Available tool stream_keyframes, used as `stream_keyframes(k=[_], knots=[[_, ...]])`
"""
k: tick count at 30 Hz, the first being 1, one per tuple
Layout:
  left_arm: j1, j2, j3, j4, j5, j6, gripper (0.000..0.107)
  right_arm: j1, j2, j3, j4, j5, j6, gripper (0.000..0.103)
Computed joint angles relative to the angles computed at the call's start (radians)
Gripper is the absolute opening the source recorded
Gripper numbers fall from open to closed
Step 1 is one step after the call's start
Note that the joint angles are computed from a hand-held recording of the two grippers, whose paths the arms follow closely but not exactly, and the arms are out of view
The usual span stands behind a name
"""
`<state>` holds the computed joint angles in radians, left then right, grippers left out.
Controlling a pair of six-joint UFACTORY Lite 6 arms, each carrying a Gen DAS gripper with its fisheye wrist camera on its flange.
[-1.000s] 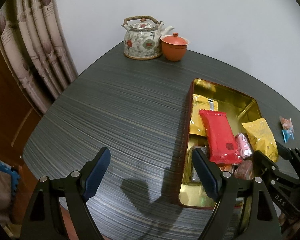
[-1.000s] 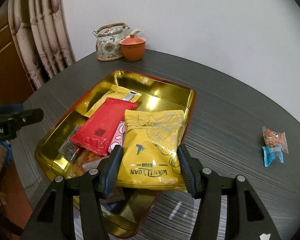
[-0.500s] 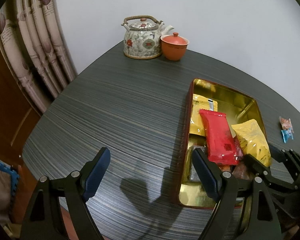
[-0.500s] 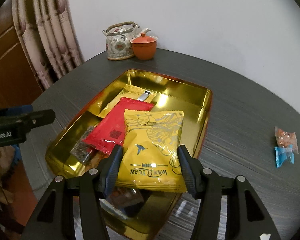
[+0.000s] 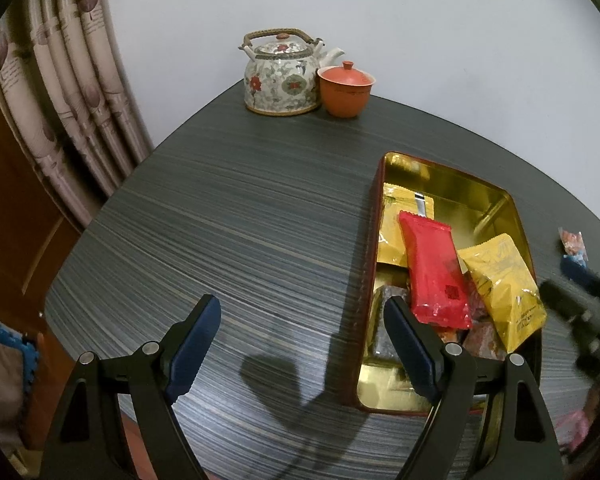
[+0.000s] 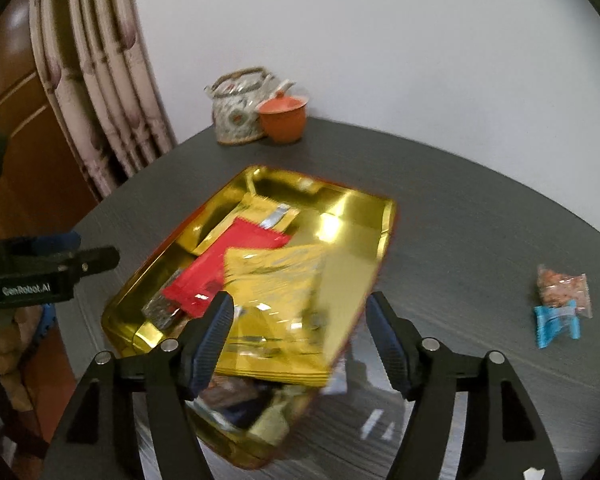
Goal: Organize snacks
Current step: 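Lower the WANTUAN packet into the tray and open the right tool, then grasp the clear bag of orange nut snacks with the right tool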
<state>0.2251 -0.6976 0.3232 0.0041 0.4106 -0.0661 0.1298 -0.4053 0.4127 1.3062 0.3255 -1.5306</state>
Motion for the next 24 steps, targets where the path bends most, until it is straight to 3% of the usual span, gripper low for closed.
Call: stream_keyframes(k=[5,10,17,24], knots=[[-0.001,0.003,-0.002,0.005,-0.008,-0.009,0.084,-0.213,0.067,0.091,-0.023,0.06,-0.123,0.073],[-0.01,0.014,-0.004,0.04,-0.017,-0.046,0.084,-0.416,0.321,0.306,0.027,0.066,-0.267,0.075],[-0.015,0.076,-0.002,0.099,-0.053,-0.109,0.084,-0.538,0.74,0.731,-0.244,0.039,0.004,0.084],[-0.01,0.135,0.0,0.161,-0.085,-0.16,0.084,-0.529,0.964,0.935,-0.436,-0.017,0.223,0.088]])
